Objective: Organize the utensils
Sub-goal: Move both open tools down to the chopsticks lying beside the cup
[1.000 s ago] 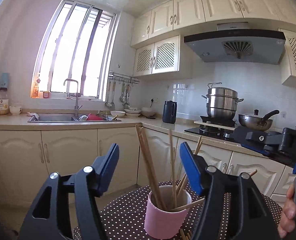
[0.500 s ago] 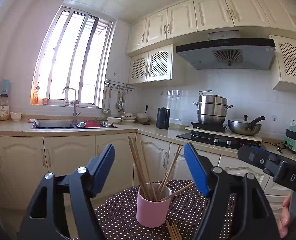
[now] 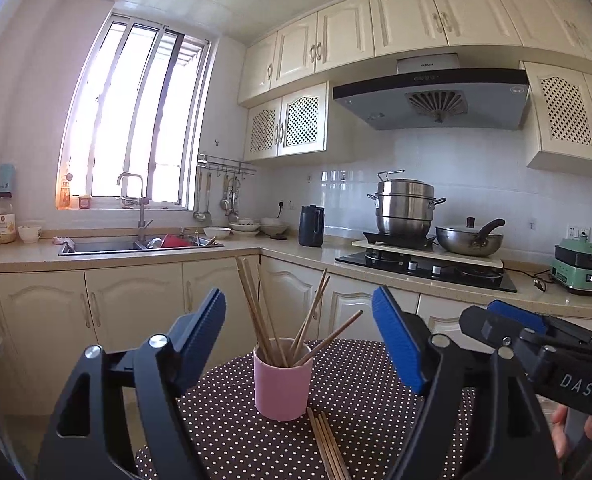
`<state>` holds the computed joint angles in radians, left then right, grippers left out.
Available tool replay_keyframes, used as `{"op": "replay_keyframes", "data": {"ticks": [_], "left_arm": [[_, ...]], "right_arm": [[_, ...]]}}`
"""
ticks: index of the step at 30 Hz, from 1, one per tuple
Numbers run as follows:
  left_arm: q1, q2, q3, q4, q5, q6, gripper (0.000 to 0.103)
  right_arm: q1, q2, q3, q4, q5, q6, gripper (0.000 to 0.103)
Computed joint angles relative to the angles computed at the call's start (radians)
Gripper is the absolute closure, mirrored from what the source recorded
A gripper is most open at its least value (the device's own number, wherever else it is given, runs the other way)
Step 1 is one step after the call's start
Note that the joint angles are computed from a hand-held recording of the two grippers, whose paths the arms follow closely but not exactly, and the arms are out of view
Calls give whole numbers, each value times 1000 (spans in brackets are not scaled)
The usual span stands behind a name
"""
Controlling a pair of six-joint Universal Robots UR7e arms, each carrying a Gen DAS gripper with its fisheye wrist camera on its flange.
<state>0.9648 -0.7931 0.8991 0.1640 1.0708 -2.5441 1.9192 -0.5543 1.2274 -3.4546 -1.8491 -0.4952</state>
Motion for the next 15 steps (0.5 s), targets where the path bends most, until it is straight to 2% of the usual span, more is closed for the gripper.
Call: {"op": "replay_keyframes", "data": {"ticks": [8,12,15], "left_arm": [[1,15,2,69,-35,-31,28],[4,73,-75,174,-97,-33,28],[15,164,-228,362,-133,-91,28]], "right_arm": [[-5,-17,59,-15,-55,15,44],[-15,-15,65,2,-96,53,44],[-26,-6,60,31,-121,74,44]]}}
